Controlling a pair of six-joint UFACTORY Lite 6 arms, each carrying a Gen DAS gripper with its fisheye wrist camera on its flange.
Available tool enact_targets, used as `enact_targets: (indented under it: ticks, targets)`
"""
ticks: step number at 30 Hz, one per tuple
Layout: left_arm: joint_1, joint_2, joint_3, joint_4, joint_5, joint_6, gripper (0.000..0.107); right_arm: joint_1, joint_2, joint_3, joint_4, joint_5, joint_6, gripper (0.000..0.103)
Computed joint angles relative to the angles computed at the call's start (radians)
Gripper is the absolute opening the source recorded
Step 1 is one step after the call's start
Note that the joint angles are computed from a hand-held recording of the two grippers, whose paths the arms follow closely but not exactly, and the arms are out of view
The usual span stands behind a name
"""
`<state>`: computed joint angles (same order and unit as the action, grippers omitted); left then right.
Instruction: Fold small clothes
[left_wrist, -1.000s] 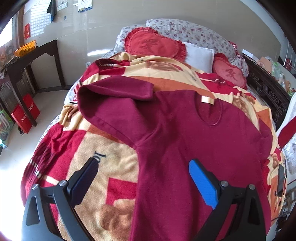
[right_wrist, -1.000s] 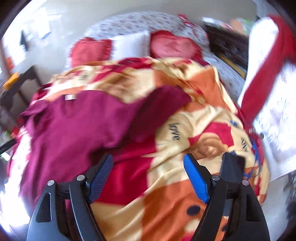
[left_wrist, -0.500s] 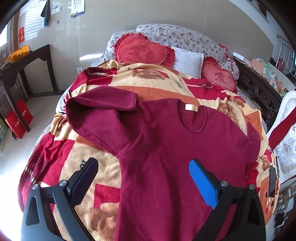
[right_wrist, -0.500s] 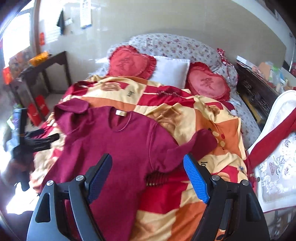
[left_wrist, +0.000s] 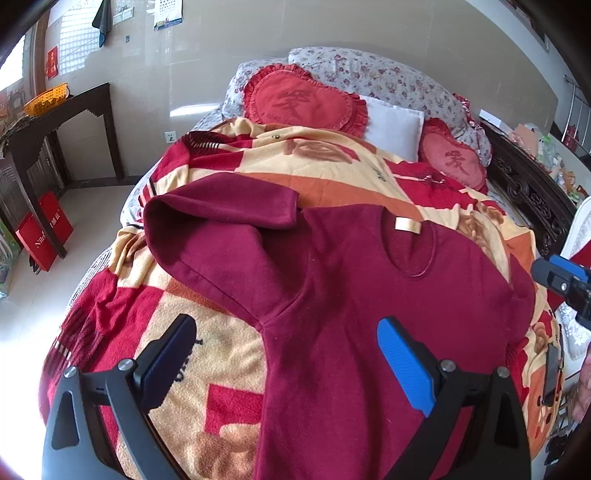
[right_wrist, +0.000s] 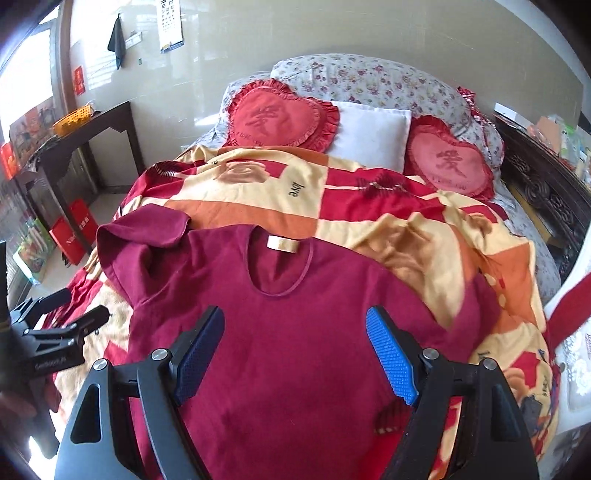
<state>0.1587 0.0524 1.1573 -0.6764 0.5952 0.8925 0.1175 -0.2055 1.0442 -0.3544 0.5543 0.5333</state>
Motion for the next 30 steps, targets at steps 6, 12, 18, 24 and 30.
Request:
enact_targets:
  ticks: [6, 12, 18, 24, 30]
  targets:
    - [-0.005, 0.053, 0.021, -0.006, -0.027, 0.003, 0.100, 0.035, 0.110, 0.013, -0.052, -0.078, 0.105, 0.062]
    - [-0.023, 0.099, 0.036, -0.011, -0.060, 0.000, 0.100, 0.043, 0.198, 0.026, -0.061, -0.126, 0.143, 0.062]
    - [-0.030, 0.154, 0.062, 0.021, -0.096, -0.023, 0.100, 0.049, 0.237, 0.025, -0.025, -0.173, 0.130, 0.062]
    - [-0.023, 0.173, 0.074, 0.025, -0.109, -0.023, 0.100, 0.076, 0.270, 0.038, -0.071, -0.180, 0.190, 0.062]
    - [-0.041, 0.177, 0.081, 0.042, -0.116, -0.038, 0.100, 0.075, 0.280, 0.034, -0.082, -0.180, 0.208, 0.062]
